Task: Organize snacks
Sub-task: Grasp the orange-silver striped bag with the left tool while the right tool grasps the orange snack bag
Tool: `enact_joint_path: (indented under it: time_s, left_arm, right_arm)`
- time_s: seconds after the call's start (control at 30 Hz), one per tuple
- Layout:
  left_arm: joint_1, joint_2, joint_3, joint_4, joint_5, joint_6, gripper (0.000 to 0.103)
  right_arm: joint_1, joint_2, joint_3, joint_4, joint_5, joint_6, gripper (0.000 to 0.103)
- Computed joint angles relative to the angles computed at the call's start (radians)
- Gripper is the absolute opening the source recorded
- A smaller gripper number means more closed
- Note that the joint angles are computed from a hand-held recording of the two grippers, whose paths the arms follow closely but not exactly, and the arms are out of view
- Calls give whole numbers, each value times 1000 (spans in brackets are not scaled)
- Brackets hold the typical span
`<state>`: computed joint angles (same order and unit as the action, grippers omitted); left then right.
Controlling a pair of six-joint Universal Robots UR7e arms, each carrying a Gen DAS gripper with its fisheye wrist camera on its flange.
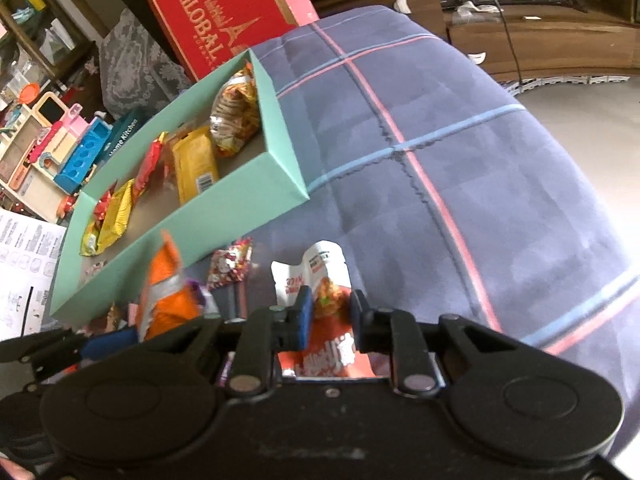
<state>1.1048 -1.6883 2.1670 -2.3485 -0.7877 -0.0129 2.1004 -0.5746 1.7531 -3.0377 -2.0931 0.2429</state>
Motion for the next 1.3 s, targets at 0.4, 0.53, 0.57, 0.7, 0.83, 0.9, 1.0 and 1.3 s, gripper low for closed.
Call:
enact_joint_path:
  time_s: [0.4, 0.53, 0.57, 0.7, 0.83, 0.9, 1.0, 1.3]
  left_arm:
    - [-33, 9, 21, -85, 70, 110, 76]
    - [0, 69, -25, -89, 50, 119, 76]
    - [10, 83, -35, -91, 43, 123, 77]
    - [31, 115, -53, -92, 3, 142, 77]
    - [41, 109, -51, -102, -52, 145, 58]
    - [41, 103, -49, -101, -62, 135, 51]
    - [33, 90, -34, -110, -43, 122, 51]
    - [46, 27, -40, -94, -95, 29, 51]
  right_arm:
    - [3, -73, 99, -18, -37, 34, 23]
    - [12, -82, 117, -38, -29, 28, 30]
    - [16, -82, 120, -38, -35, 24, 31]
    - [25, -79, 127, -28, -48, 21, 34]
    - [38, -60, 119, -24, -80, 2, 41]
    - [44, -52, 110, -16, -88, -4, 46]
    - [51, -52, 104, -1, -75, -6, 51]
    - [67, -55, 115, 9, -94, -4, 62]
